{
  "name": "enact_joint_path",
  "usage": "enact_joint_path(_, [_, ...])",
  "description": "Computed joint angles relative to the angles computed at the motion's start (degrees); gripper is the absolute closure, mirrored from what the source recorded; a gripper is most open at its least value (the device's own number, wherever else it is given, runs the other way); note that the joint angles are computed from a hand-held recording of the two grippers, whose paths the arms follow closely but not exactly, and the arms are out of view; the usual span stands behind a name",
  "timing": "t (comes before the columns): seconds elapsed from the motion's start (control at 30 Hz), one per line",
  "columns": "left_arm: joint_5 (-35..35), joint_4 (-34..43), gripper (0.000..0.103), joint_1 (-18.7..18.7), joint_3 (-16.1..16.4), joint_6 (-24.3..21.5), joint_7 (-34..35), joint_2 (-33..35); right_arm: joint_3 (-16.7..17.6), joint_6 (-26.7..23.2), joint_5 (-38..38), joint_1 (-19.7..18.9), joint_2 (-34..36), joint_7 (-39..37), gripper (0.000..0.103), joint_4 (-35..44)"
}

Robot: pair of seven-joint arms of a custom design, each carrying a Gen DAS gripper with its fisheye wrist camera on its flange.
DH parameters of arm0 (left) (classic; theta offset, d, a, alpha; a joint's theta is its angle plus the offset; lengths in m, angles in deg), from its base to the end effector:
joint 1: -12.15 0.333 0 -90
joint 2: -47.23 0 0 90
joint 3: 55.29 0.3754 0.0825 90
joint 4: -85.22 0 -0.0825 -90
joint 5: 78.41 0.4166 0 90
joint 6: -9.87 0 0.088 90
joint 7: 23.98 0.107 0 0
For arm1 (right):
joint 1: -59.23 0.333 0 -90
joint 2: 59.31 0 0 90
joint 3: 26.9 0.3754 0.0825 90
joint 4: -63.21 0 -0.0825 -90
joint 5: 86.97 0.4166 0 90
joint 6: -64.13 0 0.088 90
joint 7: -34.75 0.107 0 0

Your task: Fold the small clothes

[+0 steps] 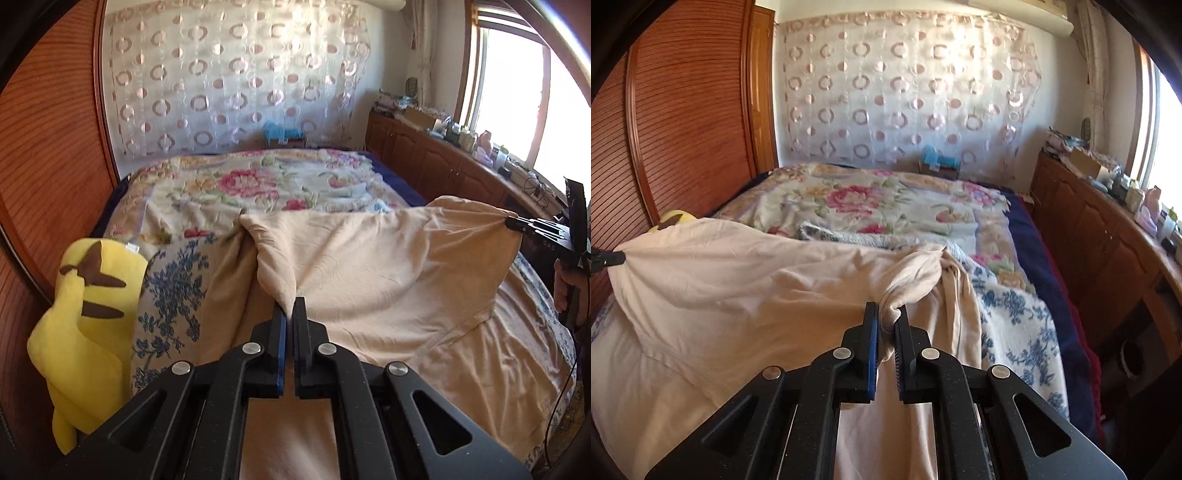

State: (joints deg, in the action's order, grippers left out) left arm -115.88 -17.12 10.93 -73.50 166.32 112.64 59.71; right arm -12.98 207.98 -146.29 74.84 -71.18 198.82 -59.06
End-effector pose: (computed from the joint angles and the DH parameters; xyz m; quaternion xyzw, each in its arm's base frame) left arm 0.6796 -0.1938 0.5585 -0.4190 0.8050 -0.3912 0.1527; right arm 0.4748 0.2889 0.6011 -0.5985 0.6424 -0.3835 0.2865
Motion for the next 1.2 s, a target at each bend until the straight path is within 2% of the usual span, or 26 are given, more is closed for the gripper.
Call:
enact_joint_path(0.1, [-4.69,-1.19,0.099,1.09,-0.97,-0.41,3.86,-1.86,0.12,1.7,0.67,0.17,-2.38,-1.03,0.096,-1.53])
enact_joint_path(0.2, [-10.48,-2.8,0.099,1.31,-0.43,-1.96,8.62,-4.21,0.83,3.85,1.99,-0.35,-5.92,-1.7,0.096,-4.86])
enact_joint_path(0.4, [-21.08,-7.48,0.099,-0.01,3.51,-4.73,17.34,-9.69,3.25,6.57,6.58,-1.82,-13.31,-4.8,0.096,-11.75])
enact_joint_path(0.53, [-24.8,-10.08,0.099,-1.59,7.02,-6.68,20.0,-12.49,4.25,7.39,11.2,-1.9,-18.09,-7.83,0.096,-15.3])
enact_joint_path(0.63, [-25.97,-12.1,0.099,-2.59,9.01,-7.68,20.98,-14.43,5.09,6.97,14.96,-1.98,-20.5,-10.54,0.096,-16.2])
enact_joint_path(0.77, [-27.32,-15.14,0.099,-3.58,11.14,-9.1,22.51,-17.03,7.86,4.63,19.41,-2.11,-23.78,-13.73,0.096,-17.16])
enact_joint_path(0.93, [-27.82,-17.94,0.099,-4.36,12.78,-8.77,22.95,-18.72,10.12,1.21,25.88,-2.92,-25.35,-18.09,0.096,-17.47])
enact_joint_path(1.2, [-20.34,-21.69,0.099,-4.5,12.42,-6.92,16.51,-16.57,10.45,3.65,36.41,-3.72,-22.6,-20.45,0.096,-21.83])
